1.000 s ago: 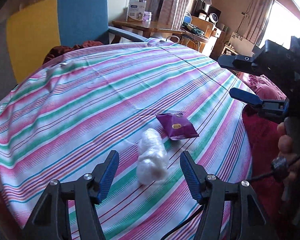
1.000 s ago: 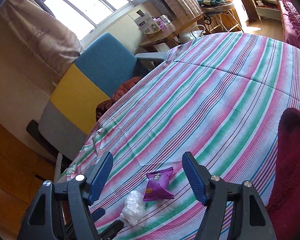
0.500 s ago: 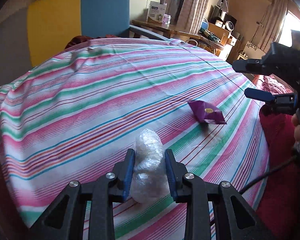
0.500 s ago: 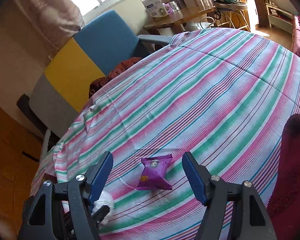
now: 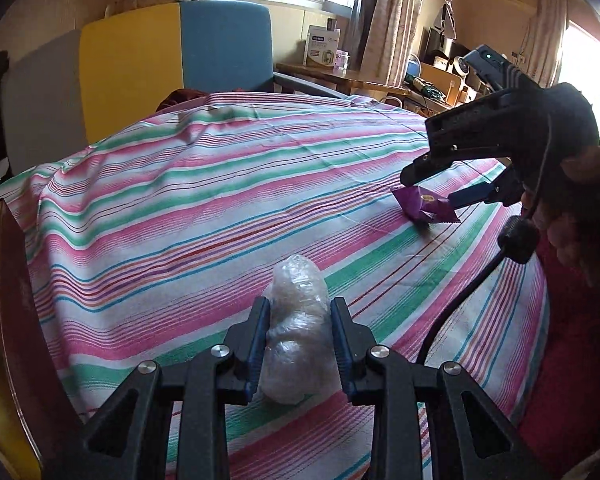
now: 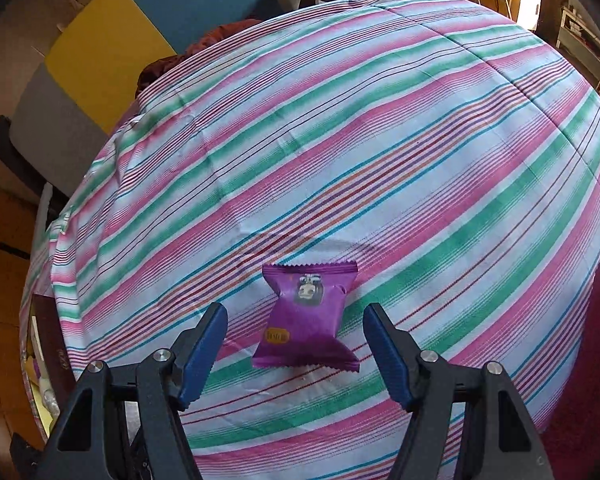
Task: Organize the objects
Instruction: 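Grasp the clear plastic bag with the left tool while the right tool grasps the purple candy packet, then carry the clear plastic bag into the gold tray and open the left tool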
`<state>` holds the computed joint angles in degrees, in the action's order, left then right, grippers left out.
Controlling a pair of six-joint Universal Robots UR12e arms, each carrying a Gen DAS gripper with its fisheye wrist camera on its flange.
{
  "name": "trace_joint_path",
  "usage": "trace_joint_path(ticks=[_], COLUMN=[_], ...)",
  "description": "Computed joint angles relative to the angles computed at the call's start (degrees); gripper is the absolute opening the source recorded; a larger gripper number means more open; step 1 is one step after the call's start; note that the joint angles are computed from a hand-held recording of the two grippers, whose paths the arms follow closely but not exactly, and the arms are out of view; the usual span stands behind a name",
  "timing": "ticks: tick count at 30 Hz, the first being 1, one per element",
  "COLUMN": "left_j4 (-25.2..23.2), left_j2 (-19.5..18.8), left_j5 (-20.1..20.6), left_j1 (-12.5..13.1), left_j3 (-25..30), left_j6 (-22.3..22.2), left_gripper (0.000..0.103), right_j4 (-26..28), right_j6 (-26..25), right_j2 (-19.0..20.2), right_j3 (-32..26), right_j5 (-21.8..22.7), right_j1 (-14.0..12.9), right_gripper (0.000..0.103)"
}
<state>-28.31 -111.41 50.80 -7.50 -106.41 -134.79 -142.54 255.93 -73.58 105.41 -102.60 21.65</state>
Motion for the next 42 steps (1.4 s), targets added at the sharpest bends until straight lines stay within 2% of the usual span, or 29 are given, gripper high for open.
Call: trace_joint_path(ticks=[2,3,5,7,10,15,20,29,31,33,37,39,42], left_j4=[0.1,0.0,-0.3,-0.9,-0.4,-0.4,-2.9,1.0,2.0,3.4,8.6,11.7,16.2], left_j2=[0.0,-0.1,-0.2,-0.4,-0.5,-0.1,1.0,4.4,4.7,4.6,3.6,2.9,2.0], left_j5=[0.0,0.0,0.1,0.5,1.4,1.0,-0.2,-2.9,-3.3,-3.2,-1.3,1.8,8.9], left_j1=[0.0,0.0,-0.1,-0.2,-0.4,0.0,1.0,3.6,4.6,5.6,8.5,9.6,10.4], left_j3=[-0.1,-0.1,0.0,0.2,0.1,-0.3,-0.3,-2.2,-2.1,-1.3,0.9,1.9,2.5], left_j6=[-0.2,-0.3,-0.5,-0.6,-0.8,-1.3,-2.3,-4.1,-5.8,-9.4,-20.9,-26.3,-29.4], left_gripper=[0.032,0.033,0.034,0.035,0.035,0.033,0.032,0.033,0.033,0.033,0.033,0.033,0.033], right_j4=[1.0,1.3,2.8,5.8,7.8,8.3,10.3,12.1,12.7,13.4,15.1,15.7,16.0], right_j6=[-0.5,-0.7,-2.3,-4.3,-6.2,-7.1,-9.2,-10.3,-10.5,-10.8,-11.8,-12.2,-12.5], right_j2=[0.5,0.8,1.4,1.9,2.4,2.6,3.2,3.6,3.6,3.7,4.0,4.1,4.0], right_j3=[-0.5,-0.7,-1.1,-2.4,-3.2,-3.5,-4.6,-5.4,-5.6,-5.9,-6.6,-6.9,-6.9], right_j5=[0.2,0.6,2.2,-0.1,-1.0,-0.8,-1.8,-3.5,-3.8,-4.1,-4.9,-5.2,-5.5], right_j1=[-0.4,-0.6,-1.0,-0.3,0.1,0.1,0.5,1.2,1.3,1.4,1.7,1.8,1.9], right_gripper=[0.067,0.061,0.040,0.038,0.038,0.038,0.038,0.037,0.037,0.037,0.037,0.037,0.037])
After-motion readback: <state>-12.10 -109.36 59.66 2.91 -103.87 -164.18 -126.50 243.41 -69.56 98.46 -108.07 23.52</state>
